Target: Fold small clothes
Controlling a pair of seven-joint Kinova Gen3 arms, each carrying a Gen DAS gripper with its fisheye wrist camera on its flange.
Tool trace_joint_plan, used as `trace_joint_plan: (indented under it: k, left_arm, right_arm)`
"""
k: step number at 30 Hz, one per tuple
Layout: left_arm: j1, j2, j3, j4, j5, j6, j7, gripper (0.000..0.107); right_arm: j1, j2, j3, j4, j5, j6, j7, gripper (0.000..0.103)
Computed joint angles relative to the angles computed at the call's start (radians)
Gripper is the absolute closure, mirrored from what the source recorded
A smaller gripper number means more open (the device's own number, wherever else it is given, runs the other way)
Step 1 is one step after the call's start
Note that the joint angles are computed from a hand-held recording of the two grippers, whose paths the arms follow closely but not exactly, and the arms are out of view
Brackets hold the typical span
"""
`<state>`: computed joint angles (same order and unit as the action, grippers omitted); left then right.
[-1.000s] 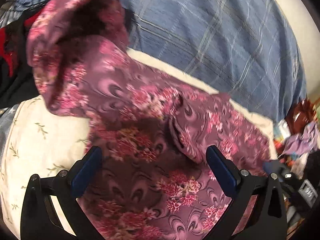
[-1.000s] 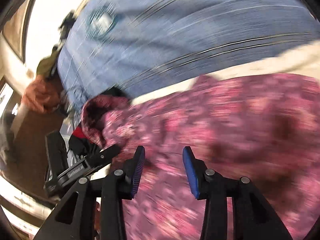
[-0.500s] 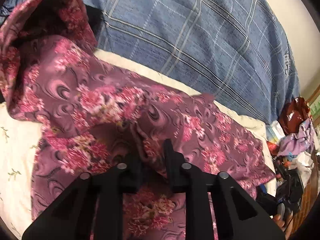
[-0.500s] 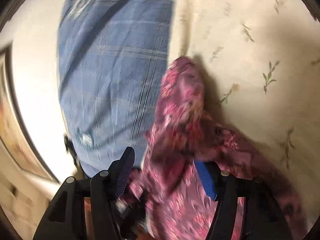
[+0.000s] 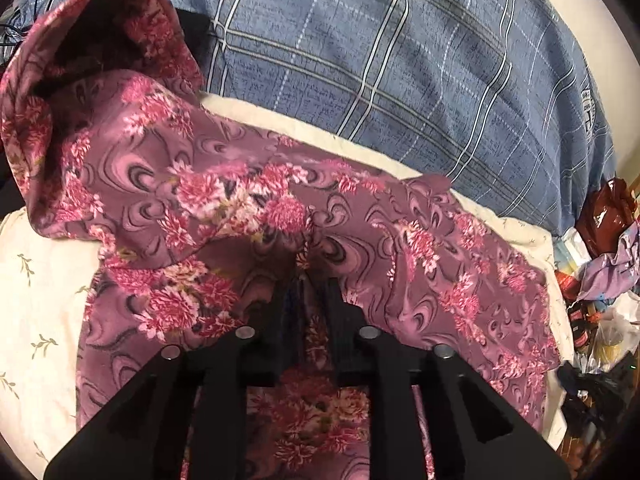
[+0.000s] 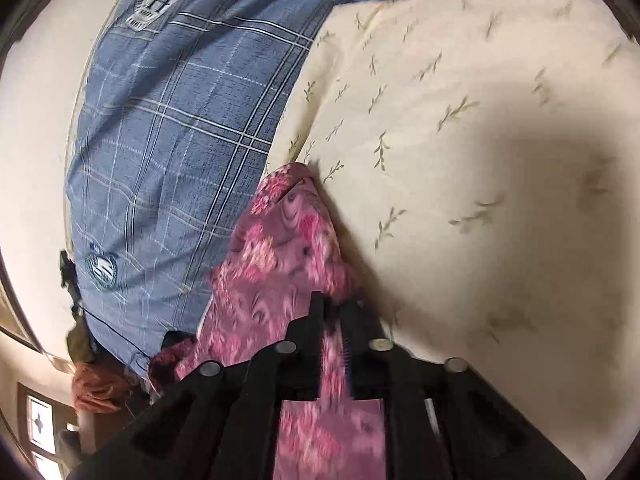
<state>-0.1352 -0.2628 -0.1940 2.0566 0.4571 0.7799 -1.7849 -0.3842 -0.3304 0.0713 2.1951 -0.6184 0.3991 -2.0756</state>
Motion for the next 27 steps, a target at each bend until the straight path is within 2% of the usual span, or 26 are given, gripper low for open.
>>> trace_joint_plan:
  k: [1, 2, 3, 5, 6, 8, 10, 12, 13, 14, 17, 19, 21, 24, 26, 27]
  left_arm:
    - [0.005, -0.002, -0.015, 0.002, 0.019, 0.007, -0.015, 0.070]
    - [0.006, -0.005, -0.020, 0.006, 0.033, 0.008, -0.017, 0.055]
    - [0.004, -0.011, -0.014, 0.012, 0.032, 0.002, -0.013, 0.053]
    - [0.005, -0.018, 0.001, 0.014, 0.017, -0.005, -0.005, 0.053]
    - [0.007, -0.023, 0.006, 0.018, 0.011, -0.012, -0.003, 0.053]
    - [0.013, -0.024, 0.011, 0.019, 0.003, -0.022, 0.002, 0.053]
    - [0.020, -0.020, 0.008, 0.018, 0.001, -0.022, 0.000, 0.053]
    - [0.023, -0.014, 0.007, 0.015, -0.002, -0.020, 0.000, 0.053]
    - [0.022, -0.013, 0.011, 0.014, -0.006, -0.022, 0.005, 0.053]
    - [0.021, -0.011, 0.017, 0.015, -0.009, -0.029, 0.013, 0.053]
    - [0.016, -0.010, 0.040, 0.020, -0.040, -0.053, 0.041, 0.053]
    - [0.020, 0.002, 0.051, 0.018, -0.058, -0.061, 0.058, 0.053]
    - [0.026, 0.004, 0.049, 0.016, -0.068, -0.060, 0.060, 0.053]
    - [0.034, -0.002, 0.032, 0.019, -0.057, -0.062, 0.051, 0.053]
    - [0.035, 0.004, 0.021, 0.015, -0.046, -0.051, 0.045, 0.053]
    - [0.034, 0.004, 0.019, 0.016, -0.043, -0.047, 0.044, 0.053]
  right_arm:
    - [0.045, -0.021, -0.045, -0.020, 0.041, 0.017, -0.024, 0.090]
    - [0.074, -0.037, -0.074, -0.045, 0.081, 0.020, -0.033, 0.088]
    - [0.085, -0.035, -0.085, -0.065, 0.121, 0.023, -0.024, 0.084]
    - [0.053, 0.026, -0.051, -0.134, 0.171, 0.012, 0.035, 0.051]
    - [0.017, 0.072, -0.007, -0.173, 0.177, 0.003, 0.071, 0.048]
    - [-0.061, 0.165, 0.086, -0.236, 0.194, 0.024, 0.098, 0.050]
    - [-0.122, 0.257, 0.173, -0.310, 0.211, 0.089, 0.109, 0.052]
    - [-0.116, 0.332, 0.201, -0.372, 0.180, 0.170, 0.132, 0.054]
    - [-0.100, 0.365, 0.187, -0.408, 0.180, 0.197, 0.143, 0.077]
    - [-0.072, 0.385, 0.155, -0.442, 0.195, 0.208, 0.157, 0.095]
    - [0.025, 0.404, 0.027, -0.521, 0.308, 0.212, 0.176, 0.097]
    - [0.085, 0.484, -0.045, -0.596, 0.389, 0.282, 0.128, 0.097]
    - [0.161, 0.521, -0.130, -0.620, 0.421, 0.322, 0.080, 0.093]
    - [0.300, 0.442, -0.240, -0.547, 0.347, 0.268, 0.077, 0.089]
    - [0.393, 0.362, -0.297, -0.464, 0.266, 0.250, 0.141, 0.072]
    - [0.428, 0.321, -0.314, -0.418, 0.225, 0.240, 0.181, 0.067]
